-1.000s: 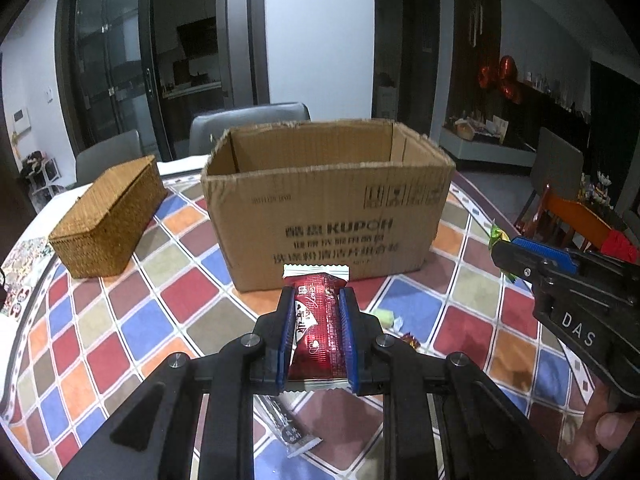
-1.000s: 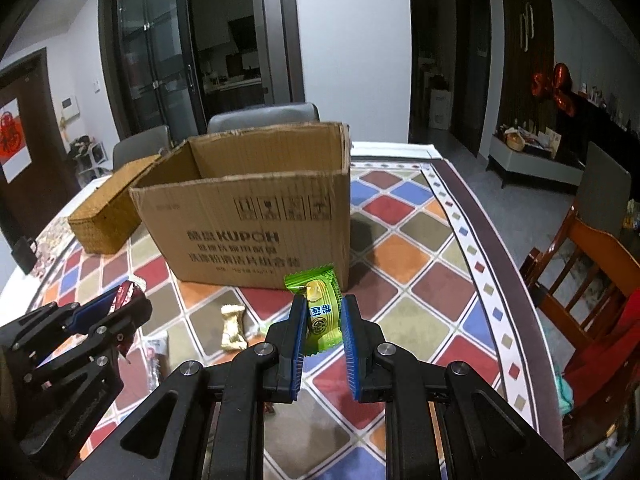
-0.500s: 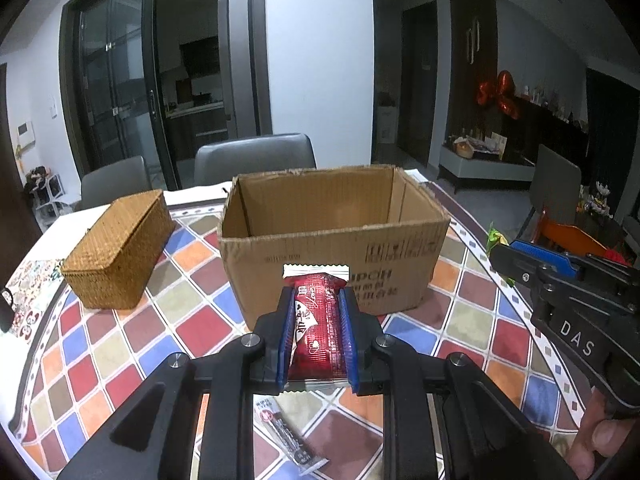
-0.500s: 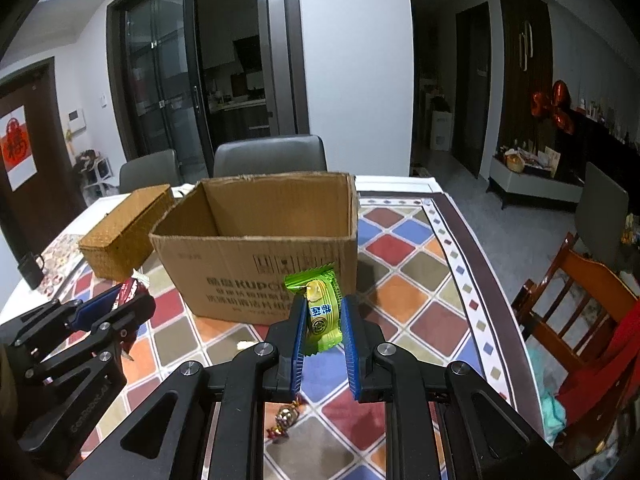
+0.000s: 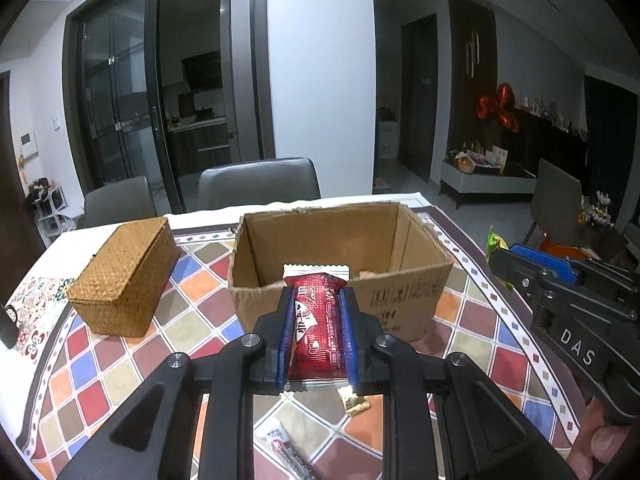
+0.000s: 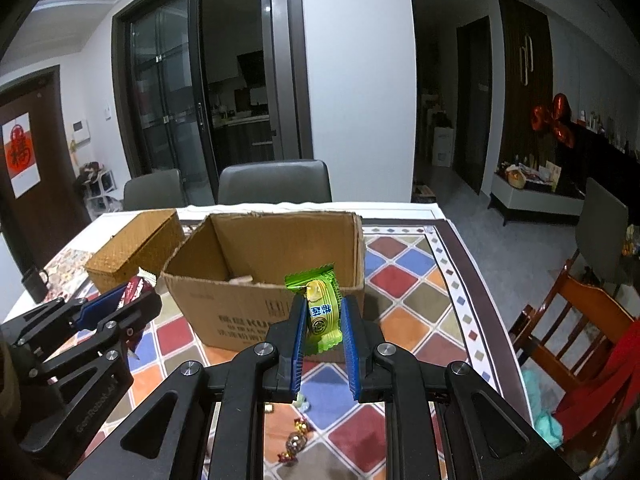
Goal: Organize snacks
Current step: 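Lift both held snacks and carry them over the cardboard box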
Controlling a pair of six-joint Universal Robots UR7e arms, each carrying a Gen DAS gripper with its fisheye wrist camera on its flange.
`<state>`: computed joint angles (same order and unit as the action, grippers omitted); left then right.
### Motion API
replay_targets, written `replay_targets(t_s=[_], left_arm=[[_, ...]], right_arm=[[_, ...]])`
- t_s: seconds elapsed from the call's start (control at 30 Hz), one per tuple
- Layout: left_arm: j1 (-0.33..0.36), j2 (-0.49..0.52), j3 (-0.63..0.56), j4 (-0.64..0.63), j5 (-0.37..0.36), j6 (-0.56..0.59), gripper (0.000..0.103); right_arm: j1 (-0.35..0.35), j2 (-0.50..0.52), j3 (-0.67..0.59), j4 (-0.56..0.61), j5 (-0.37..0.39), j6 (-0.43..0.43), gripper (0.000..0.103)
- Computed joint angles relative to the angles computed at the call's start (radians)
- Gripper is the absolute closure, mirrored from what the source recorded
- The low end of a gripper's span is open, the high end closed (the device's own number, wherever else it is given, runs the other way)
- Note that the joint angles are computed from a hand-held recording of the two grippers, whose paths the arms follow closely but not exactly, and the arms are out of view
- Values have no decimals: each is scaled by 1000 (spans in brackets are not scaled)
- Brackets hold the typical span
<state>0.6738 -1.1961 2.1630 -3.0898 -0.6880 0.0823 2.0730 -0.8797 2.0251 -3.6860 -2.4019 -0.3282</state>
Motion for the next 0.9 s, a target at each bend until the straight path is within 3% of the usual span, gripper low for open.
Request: replay_targets(t_s=[0.9], left_arm=[[65, 92, -155, -54, -46, 128, 81]], right_arm=[[-23, 43, -128, 31, 37, -63, 84]])
